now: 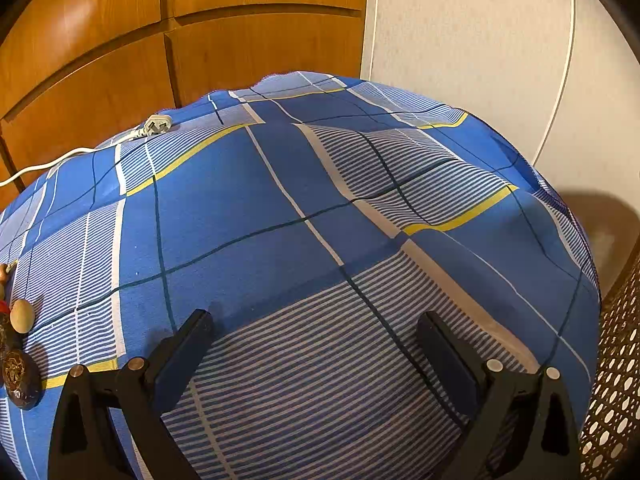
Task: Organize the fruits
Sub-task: 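Carry the orange with the left tool into the tray and release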
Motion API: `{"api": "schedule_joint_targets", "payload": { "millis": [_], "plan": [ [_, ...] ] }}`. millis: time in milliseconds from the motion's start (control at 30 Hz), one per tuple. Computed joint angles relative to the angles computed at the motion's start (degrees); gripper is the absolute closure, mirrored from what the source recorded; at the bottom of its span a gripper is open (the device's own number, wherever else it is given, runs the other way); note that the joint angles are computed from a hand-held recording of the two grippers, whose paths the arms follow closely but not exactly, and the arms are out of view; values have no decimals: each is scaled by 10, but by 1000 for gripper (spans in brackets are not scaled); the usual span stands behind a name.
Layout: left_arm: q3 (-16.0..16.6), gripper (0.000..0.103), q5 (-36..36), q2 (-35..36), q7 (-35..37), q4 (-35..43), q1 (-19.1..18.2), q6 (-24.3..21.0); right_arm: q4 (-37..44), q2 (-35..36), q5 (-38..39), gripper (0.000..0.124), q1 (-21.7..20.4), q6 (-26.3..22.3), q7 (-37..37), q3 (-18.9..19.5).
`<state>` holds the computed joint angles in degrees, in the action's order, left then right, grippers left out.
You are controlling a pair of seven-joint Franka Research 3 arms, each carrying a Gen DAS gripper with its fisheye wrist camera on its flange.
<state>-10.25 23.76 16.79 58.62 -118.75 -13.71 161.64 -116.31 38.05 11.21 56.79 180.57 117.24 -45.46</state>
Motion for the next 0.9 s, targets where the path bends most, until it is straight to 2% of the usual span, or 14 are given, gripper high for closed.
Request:
{"api": "schedule_joint_targets", "payload": {
  "millis": [133, 267, 367, 433, 500, 600, 700, 800, 833, 900],
  "plan": [
    [22, 63, 22, -45, -95, -53, -12, 68, 0, 0, 0, 21, 0, 0, 0, 0],
    [78, 63, 157, -116, -313, -120, -43, 123, 0, 0, 1, 21, 0, 0, 0, 0],
    [92, 63, 312, -163, -531, -159, -34, 122, 0, 1, 1, 21, 1, 1, -1, -1],
    [81, 63, 363, -188, -612, -184, -17, 99, 0, 1, 2, 21, 1, 2, -2, -1],
    [68, 63, 376, -208, -653, -211, 1, 86, 0, 1, 3, 21, 1, 1, -2, -1],
    [46, 63, 371, -217, -671, -232, 23, 52, 0, 2, 4, 21, 2, 2, -3, -1],
    [26, 63, 387, -215, -702, -245, 50, 55, 0, 2, 5, 21, 3, 1, -4, -2],
    [-1, 62, 407, -218, -730, -249, 68, 17, 0, 2, 5, 21, 3, 1, -4, -2],
    [-4, 61, 411, -218, -743, -251, 73, 17, 1, 2, 6, 21, 3, 1, -4, -3],
    [-8, 38, 439, -221, -789, -256, 83, 31, 1, 2, 5, 21, 4, 0, -3, -3]
  ]
}}
